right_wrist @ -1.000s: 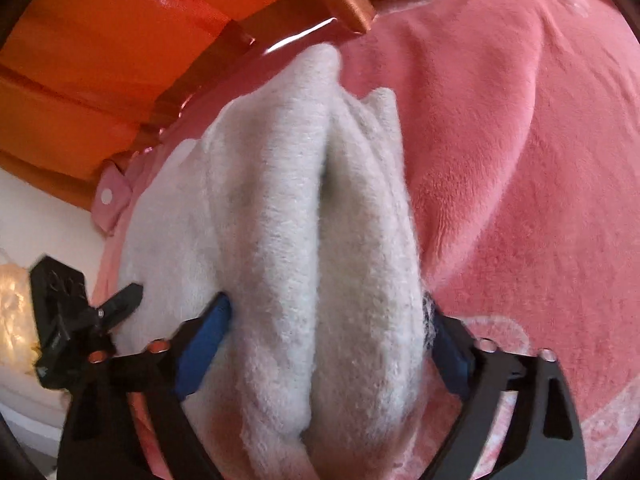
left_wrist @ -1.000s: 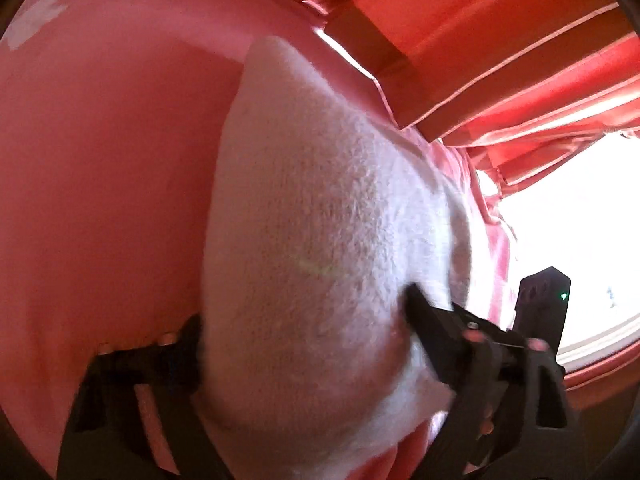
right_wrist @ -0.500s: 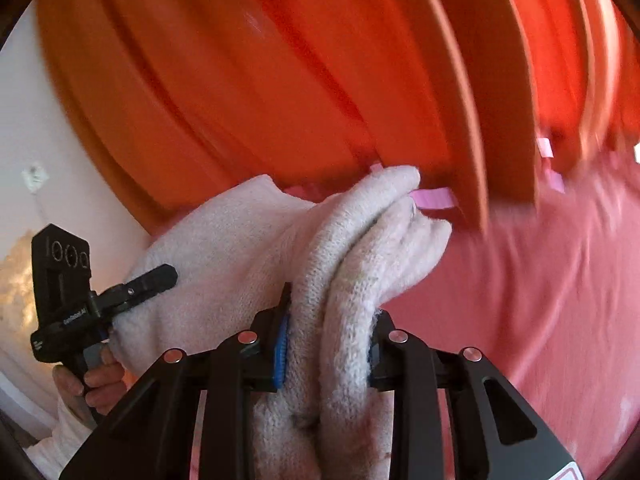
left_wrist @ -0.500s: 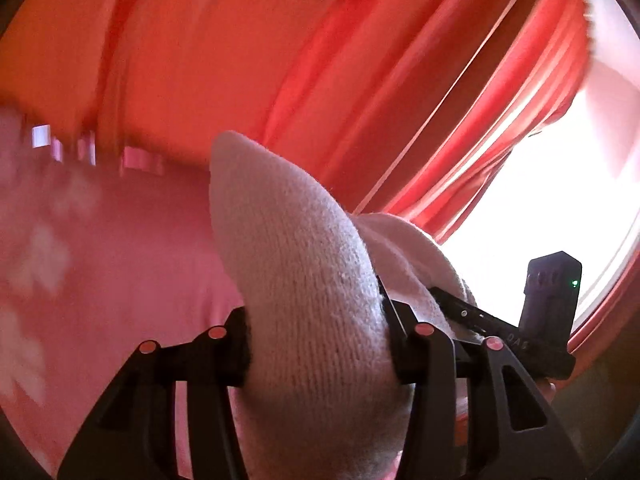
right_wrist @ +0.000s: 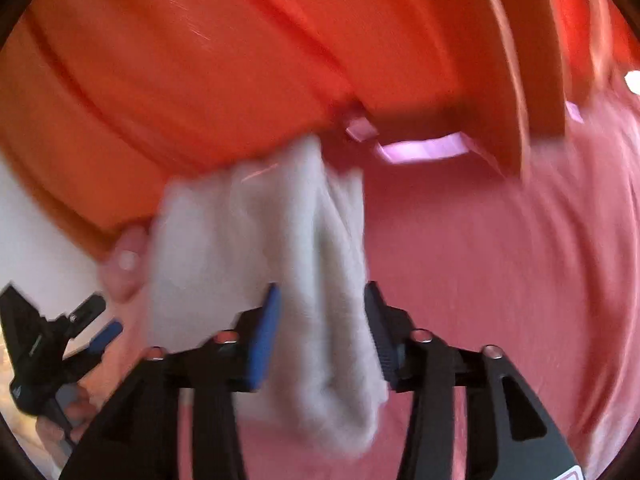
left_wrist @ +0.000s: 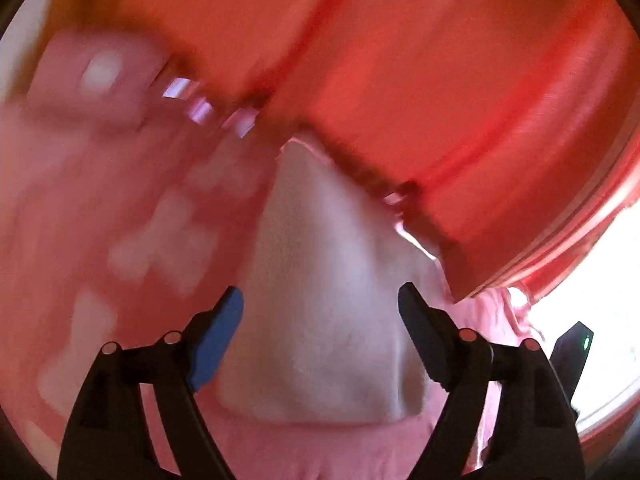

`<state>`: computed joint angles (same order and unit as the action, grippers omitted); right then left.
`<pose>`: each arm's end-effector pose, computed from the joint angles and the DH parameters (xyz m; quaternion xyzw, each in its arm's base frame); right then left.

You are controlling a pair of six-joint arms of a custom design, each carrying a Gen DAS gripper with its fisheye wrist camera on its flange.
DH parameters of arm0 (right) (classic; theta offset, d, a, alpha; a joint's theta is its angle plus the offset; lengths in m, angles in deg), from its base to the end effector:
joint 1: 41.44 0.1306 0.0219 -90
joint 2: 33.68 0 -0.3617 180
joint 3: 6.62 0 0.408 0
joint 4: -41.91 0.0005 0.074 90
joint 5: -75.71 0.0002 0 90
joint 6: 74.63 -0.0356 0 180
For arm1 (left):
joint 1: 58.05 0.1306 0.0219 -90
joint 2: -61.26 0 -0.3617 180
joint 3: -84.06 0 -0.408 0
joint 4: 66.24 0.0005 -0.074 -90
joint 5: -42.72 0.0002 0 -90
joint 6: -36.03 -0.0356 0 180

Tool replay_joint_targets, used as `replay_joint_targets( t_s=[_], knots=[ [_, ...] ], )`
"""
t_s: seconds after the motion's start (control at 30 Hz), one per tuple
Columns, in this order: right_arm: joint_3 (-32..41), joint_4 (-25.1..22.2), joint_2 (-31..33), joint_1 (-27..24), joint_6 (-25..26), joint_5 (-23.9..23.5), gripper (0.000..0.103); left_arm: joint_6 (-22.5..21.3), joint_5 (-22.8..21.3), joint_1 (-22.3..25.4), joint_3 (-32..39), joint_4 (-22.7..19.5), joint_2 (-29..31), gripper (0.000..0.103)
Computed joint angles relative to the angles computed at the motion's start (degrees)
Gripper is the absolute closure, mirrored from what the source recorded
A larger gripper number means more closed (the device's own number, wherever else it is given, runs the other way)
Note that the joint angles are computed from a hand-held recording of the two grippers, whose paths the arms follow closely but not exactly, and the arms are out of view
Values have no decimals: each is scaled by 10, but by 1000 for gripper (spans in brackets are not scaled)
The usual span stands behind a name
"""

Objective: Fold small clothes

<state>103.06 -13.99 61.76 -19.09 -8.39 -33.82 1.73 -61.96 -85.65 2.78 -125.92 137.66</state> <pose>0.4876 0.2128 0.5194 -0.0584 0.8999 0.3004 0.3107 0.3587 -0.1779 0.5711 -0.2708 0.8486 -0.2067 0.4047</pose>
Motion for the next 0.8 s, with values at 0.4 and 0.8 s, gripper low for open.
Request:
replay_joint_targets(
  t_s=[0.4,0.8],
  knots=[
    [76,-58,90,42,103,69,52,-55,-63,-39,29,-59,72,26],
    [102,-69,101,53,138,109,86,-45,-63,-50,20,-109,82,27]
  ],
)
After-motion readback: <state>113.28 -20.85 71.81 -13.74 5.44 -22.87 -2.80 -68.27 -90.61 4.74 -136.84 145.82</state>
